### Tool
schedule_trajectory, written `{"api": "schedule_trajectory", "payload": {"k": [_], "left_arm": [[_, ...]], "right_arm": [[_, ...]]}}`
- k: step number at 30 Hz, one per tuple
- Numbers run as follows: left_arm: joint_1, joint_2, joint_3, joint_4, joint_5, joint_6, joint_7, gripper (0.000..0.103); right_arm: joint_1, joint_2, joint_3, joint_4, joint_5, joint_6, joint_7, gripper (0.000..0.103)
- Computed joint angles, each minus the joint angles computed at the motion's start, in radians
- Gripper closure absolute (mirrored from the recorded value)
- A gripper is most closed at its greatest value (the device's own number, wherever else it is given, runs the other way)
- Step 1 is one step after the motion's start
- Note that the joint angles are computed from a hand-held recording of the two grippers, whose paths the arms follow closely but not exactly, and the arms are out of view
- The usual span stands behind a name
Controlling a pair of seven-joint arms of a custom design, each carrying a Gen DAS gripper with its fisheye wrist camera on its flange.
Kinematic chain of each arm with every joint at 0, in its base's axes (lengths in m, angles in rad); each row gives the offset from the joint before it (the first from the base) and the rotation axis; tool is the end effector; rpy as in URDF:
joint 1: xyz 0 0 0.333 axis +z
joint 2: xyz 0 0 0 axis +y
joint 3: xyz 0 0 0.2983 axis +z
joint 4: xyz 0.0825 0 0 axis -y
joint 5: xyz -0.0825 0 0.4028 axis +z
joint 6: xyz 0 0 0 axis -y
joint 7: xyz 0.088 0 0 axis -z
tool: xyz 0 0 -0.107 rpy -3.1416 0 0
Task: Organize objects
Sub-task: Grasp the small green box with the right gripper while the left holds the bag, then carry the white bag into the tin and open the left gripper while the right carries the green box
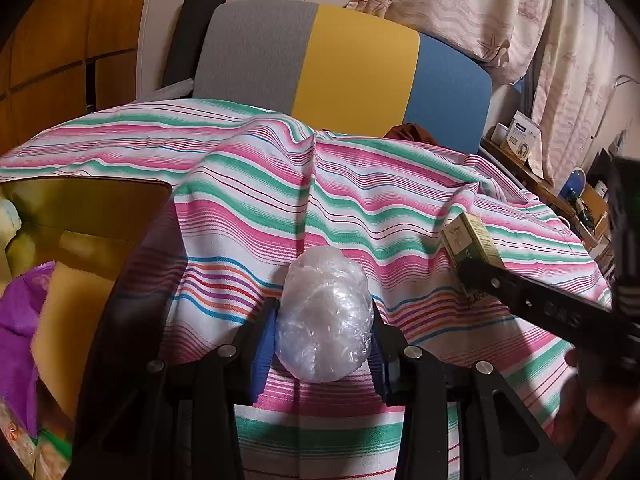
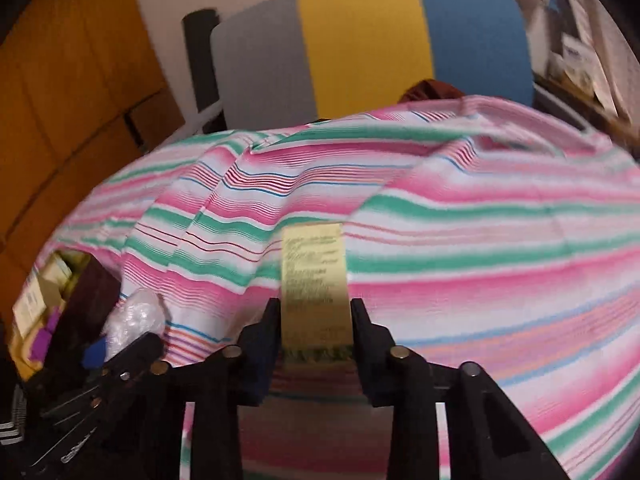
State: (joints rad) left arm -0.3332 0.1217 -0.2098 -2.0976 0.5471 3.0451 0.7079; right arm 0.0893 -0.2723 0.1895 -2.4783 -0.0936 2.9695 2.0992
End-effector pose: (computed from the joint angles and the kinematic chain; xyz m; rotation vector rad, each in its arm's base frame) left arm 0.5120 -0.3521 0.4273 -1.6672 2.0181 -1.0872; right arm 0.4883 0.1490 0.4504 -1.5878 1.8464 -0.4803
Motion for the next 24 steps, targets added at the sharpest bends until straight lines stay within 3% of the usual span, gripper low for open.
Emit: {"api": "schedule_trajectory", "payload": {"k": [3, 6, 14, 18, 24], "left_arm": [[0.001, -0.002, -0.002, -0.003, -0.005, 0.001, 0.005, 0.062], [0.001, -0.002, -0.001, -0.003, -0.006, 0.001, 0.005, 0.062], [-0.007, -0.011, 0.011, -0.007, 0.031, 0.007, -0.030, 0.062], [-0.035, -0.045, 0.064, -0.023, 0.254, 0.043, -0.238, 0.062], [0.017, -0.109, 0.031, -0.060, 0.472, 0.071, -0.430, 0.062]], "right_arm": [[0.022, -0.056, -0.007, -0.066, 0.056, 0.041, 0.026, 0.073], [-0.001, -0.126, 0.038, -0.140, 0.088, 0.076, 0.071, 0.073], [-0.150, -0.308, 0.266, -0.266, 0.084, 0.094, 0.268, 0.073], [-0.246, -0.361, 0.377, -0.279, 0.039, 0.083, 0.359, 0.073], [-0.273, -0.358, 0.400, -0.266, -0.018, 0.070, 0.385, 0.073]]}}
